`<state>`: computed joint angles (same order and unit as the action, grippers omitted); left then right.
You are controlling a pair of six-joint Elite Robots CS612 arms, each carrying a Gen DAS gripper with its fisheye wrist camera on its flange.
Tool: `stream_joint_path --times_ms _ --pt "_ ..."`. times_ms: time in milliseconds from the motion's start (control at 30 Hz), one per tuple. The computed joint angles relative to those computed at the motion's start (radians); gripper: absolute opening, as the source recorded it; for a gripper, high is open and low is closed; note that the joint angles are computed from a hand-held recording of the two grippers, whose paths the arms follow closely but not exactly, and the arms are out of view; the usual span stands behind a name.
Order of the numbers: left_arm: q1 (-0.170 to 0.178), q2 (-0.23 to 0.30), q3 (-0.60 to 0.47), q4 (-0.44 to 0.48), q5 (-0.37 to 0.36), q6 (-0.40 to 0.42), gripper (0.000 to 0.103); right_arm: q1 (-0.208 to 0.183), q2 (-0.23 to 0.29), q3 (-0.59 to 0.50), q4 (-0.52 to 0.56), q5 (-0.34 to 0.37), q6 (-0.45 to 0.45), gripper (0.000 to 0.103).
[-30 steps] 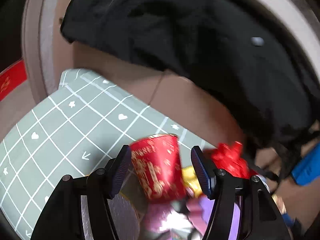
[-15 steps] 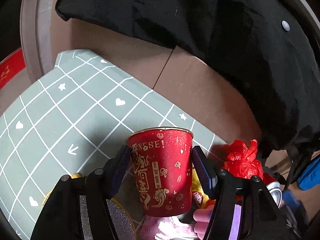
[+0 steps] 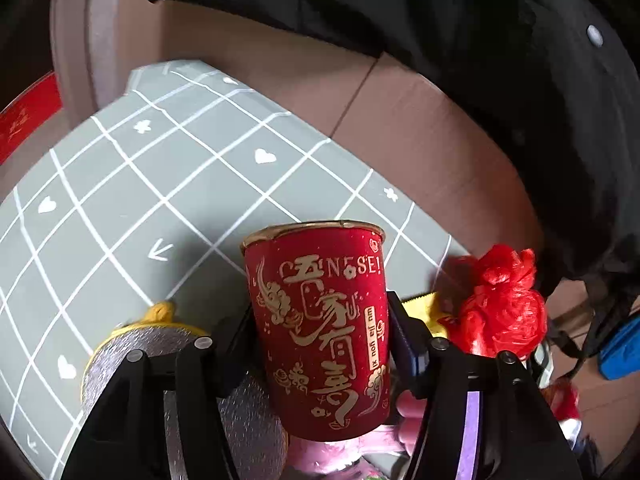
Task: Collect trash
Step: 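Grasp the red paper cup with left tool while right tool grasps red can, then carry the cup and can over the bin and release both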
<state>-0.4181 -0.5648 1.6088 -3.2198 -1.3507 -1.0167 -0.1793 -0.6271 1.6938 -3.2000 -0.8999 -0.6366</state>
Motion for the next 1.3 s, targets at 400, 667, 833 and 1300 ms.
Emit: stream_joint_path --times_ms 400,667,833,1300 --pt "-0.134 -0.116 0.203 -0.223 0.273 0.141 0.058 -0.051 -0.056 0.1 -0.096 0.088 -0.014 0.024" --pt "-0.23 -0.161 0.319 -0.327 0.302 0.21 0.057 -0.07 -0.097 0.172 -0.117 0.126 -0.086 0.024" --pt "-0.282 -0.171 0.365 -0.333 0.355 0.206 0.057 -0.086 -0.117 0.232 -0.14 0.128 -0.162 0.024" --pt "-0.356 -0.19 0.371 -0.335 0.51 0.243 0.057 -0.138 -0.14 0.288 -0.211 0.172 -0.141 0.024"
